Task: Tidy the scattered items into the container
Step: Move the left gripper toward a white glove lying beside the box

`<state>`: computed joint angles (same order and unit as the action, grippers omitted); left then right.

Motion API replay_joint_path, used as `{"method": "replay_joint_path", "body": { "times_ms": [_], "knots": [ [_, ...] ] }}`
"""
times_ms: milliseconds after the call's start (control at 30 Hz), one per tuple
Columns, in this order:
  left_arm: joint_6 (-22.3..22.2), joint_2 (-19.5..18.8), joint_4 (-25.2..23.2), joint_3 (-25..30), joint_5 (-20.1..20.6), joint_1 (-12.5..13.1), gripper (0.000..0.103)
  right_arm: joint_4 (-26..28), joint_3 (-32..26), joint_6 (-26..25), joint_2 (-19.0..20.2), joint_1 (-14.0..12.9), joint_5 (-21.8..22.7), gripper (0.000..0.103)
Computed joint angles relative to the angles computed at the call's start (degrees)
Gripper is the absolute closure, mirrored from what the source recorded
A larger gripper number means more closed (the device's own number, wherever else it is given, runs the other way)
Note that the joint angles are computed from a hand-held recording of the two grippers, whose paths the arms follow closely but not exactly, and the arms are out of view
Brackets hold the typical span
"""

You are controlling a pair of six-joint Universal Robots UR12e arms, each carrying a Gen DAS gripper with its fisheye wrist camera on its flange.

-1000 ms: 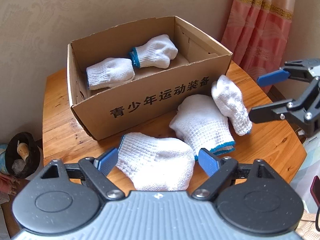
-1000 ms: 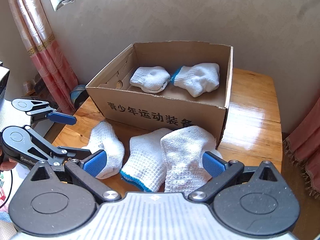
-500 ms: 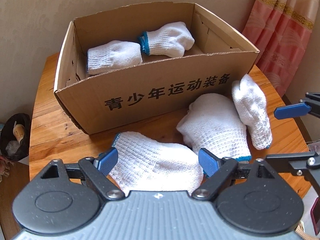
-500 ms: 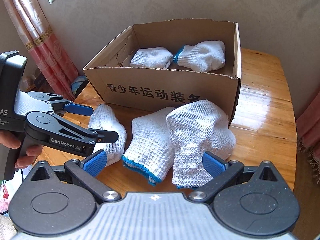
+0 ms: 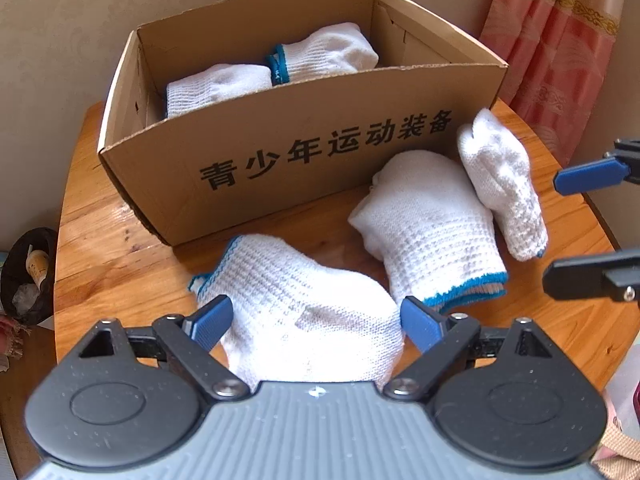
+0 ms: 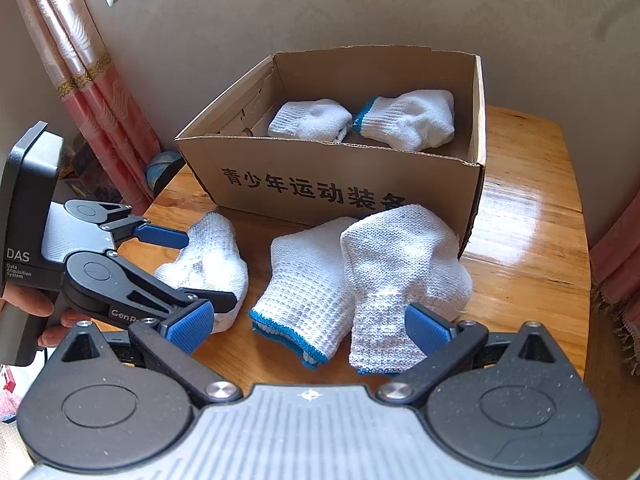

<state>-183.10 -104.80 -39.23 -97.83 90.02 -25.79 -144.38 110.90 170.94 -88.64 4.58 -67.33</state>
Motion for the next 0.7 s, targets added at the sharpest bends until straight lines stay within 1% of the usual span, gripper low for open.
{"method": "replay_joint_path", "body": {
  "times_ms": [100, 233, 367, 433, 500, 600, 700],
  "knots": [
    [0.3, 1.3, 0.0, -1.6, -0.2, 0.3, 0.012, -0.1, 0.0, -0.2, -0.2, 0.1, -0.2, 0.000],
    [0.2, 2.8, -0.5, -3.3, 1.2, 0.4, 0.012, 0.4, -0.3, -1.3, -0.2, 0.8, 0.0, 0.000],
    [1.8, 4.0, 0.1, -5.0, 0.2, 1.0, 0.012, 2.2, -1.4, -2.8, 0.6, 1.7, 1.1, 0.000],
    [2.7, 4.1, 0.7, -5.3, -0.4, 1.2, 0.012, 3.2, -2.6, -3.6, 1.5, 2.4, 1.8, 0.000],
    [3.3, 4.1, 1.6, -5.7, -1.0, 1.3, 0.012, 5.4, -4.4, -4.9, 2.9, 3.1, 2.7, 0.000],
    [2.6, 4.5, 2.6, -6.2, -1.6, 1.6, 0.012, 7.3, -7.1, -6.0, 5.1, 4.1, 3.5, 0.000],
    [2.2, 5.4, 2.8, -7.1, -2.2, 2.1, 0.012, 9.3, -9.8, -6.9, 7.3, 4.9, 4.5, 0.003]
  ]
}}
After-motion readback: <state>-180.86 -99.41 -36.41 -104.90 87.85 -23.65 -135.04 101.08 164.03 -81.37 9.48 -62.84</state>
